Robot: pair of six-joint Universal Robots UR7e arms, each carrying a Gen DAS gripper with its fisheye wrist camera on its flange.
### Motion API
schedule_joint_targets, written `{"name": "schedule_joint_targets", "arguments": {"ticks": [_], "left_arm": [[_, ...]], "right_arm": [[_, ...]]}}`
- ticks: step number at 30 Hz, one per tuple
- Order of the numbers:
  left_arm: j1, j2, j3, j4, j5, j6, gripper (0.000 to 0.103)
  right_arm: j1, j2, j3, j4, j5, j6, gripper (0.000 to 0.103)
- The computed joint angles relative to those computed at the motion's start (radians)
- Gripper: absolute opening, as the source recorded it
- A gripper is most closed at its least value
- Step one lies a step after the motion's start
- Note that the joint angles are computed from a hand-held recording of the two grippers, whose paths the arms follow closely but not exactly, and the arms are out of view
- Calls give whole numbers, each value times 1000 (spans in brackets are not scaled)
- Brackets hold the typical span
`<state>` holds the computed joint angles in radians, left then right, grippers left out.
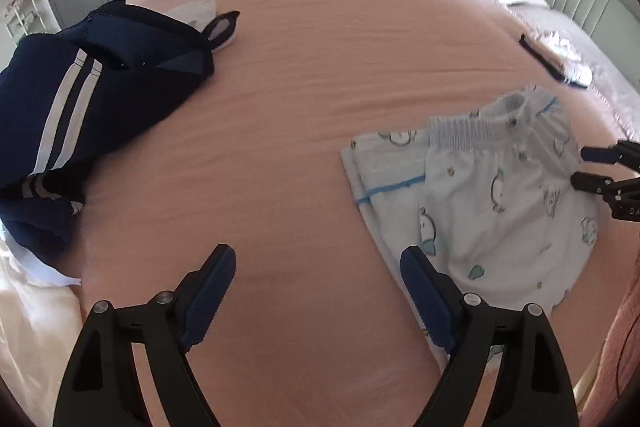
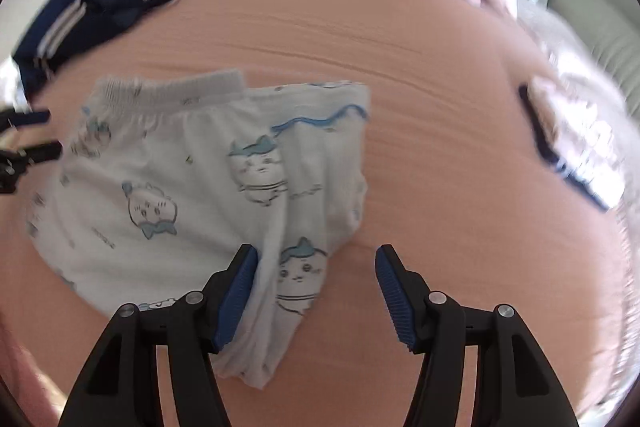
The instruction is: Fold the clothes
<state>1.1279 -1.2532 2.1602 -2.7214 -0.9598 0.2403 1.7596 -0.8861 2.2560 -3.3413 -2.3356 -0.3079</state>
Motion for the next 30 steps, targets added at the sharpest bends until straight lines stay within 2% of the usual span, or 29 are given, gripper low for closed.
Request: {"name": "schedule_joint_targets", "arguments": {"ticks": [1,3,5,7,10,12,14,15,17,21,22,26,30], "left_arm": [[3,2,-7,-5,-31,8,85],[4,12,-20,-10,-77,29,85],[-15,44,-24,1,-55,73,85],[-23,52,-11,7,-59,84,85],[-8,67,-3,-21,-103,54,85],[-9,85,8,-65,-88,45,85],[-12,110,10,-117,-80,68,85],[-15,122,10,-149,-60,73,85],[-27,144,16,-202,18,61,86],[-27,125,0,-142,54,24,89],[-28,117,-2,-125,59,26,89],[-36,82,-3,-77,78,16,89],[-29,38,15,-54,43,-10,88]], "right_arm": [[7,-4,-10,-4,-4,-13,60],[37,11,-34,-66,15,-96,60],[54,20,-53,-90,97,-136,60],[65,47,-80,-77,154,-142,61],[53,111,-106,-34,176,-142,61],[46,159,-116,-33,144,-156,61],[38,180,-107,-116,140,-206,61],[35,174,-106,-117,132,-188,61],[39,175,-117,-134,65,-151,61],[-7,120,-92,-105,100,-67,61],[-1,117,-95,-95,90,-69,61],[56,169,-127,-152,-13,-176,61],[69,186,-123,-170,-76,-152,62]]}}
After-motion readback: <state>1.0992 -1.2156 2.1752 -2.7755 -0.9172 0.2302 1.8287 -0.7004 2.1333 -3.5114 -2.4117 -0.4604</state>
